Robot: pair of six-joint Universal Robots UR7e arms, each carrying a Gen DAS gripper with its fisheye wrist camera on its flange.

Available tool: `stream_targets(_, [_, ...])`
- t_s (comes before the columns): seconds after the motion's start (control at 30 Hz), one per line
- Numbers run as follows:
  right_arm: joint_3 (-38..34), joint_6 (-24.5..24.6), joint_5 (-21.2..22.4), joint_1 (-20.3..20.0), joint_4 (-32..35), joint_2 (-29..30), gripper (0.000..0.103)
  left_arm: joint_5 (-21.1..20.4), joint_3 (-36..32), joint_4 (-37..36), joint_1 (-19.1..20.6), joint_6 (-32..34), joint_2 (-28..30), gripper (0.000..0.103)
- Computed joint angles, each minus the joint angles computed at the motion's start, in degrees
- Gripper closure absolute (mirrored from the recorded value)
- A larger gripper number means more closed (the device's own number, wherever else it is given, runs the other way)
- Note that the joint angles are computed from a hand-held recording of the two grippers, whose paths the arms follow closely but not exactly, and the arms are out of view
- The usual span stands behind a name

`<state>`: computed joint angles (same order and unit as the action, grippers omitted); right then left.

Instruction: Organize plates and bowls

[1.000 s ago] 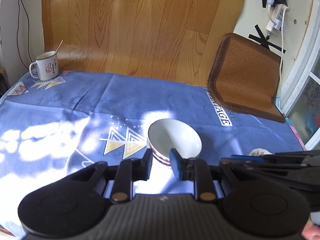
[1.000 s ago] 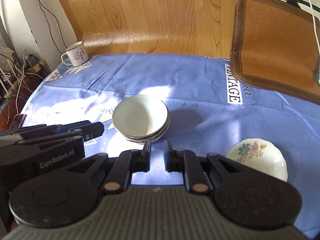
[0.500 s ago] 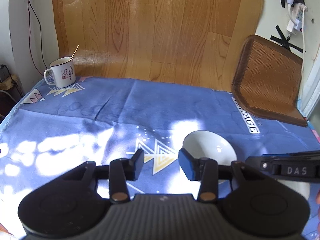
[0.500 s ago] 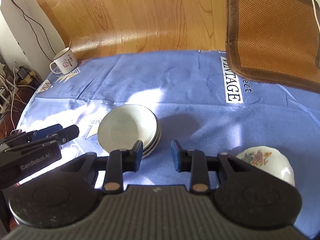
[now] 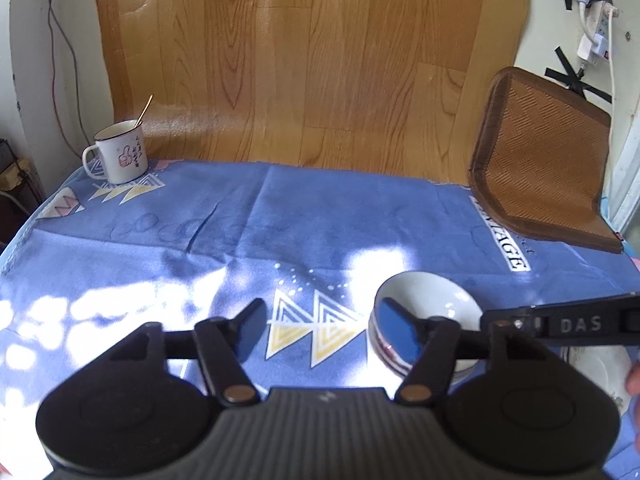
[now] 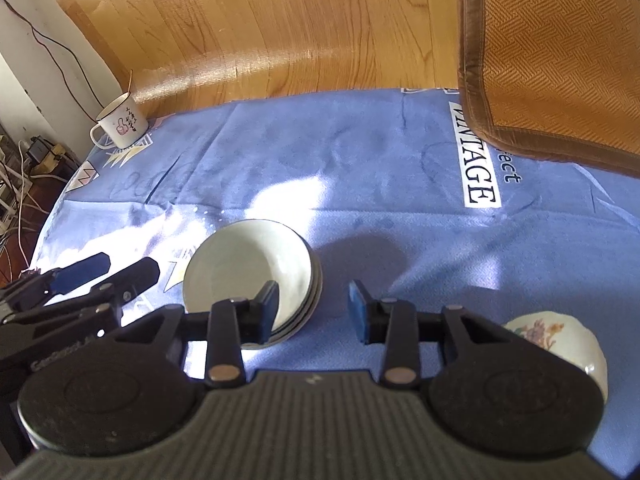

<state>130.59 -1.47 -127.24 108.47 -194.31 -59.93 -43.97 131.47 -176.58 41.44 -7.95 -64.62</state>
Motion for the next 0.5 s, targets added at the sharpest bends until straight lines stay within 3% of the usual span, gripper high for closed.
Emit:
stream_targets(0.07, [-0.38,0.11,0.41,-0.47,0.63,-0.05,0.061,-0.61,0.06,-2.35,-0.15,2.30,0.55,0.011])
stream_targets(0.33, [-1.93,0.79,2.24,-2.62,3.81,-0.07,0.061,-5.60,-3.30,0.90,2.58,1.13,2.33,0.015])
stream_targets(0.43, [-2.47,0.68,2.68,-3.45,4.64,-0.07,0.061,-8.78,-4.31,3.81,4.24,-0.53,2.36,0.027])
stream_targets(0.5, [-2.89,0.73,3.17,-4.02,5.41,0.06,0.061,-11.46,-5.21,6.21,5.71,-2.10,2.38,0.045])
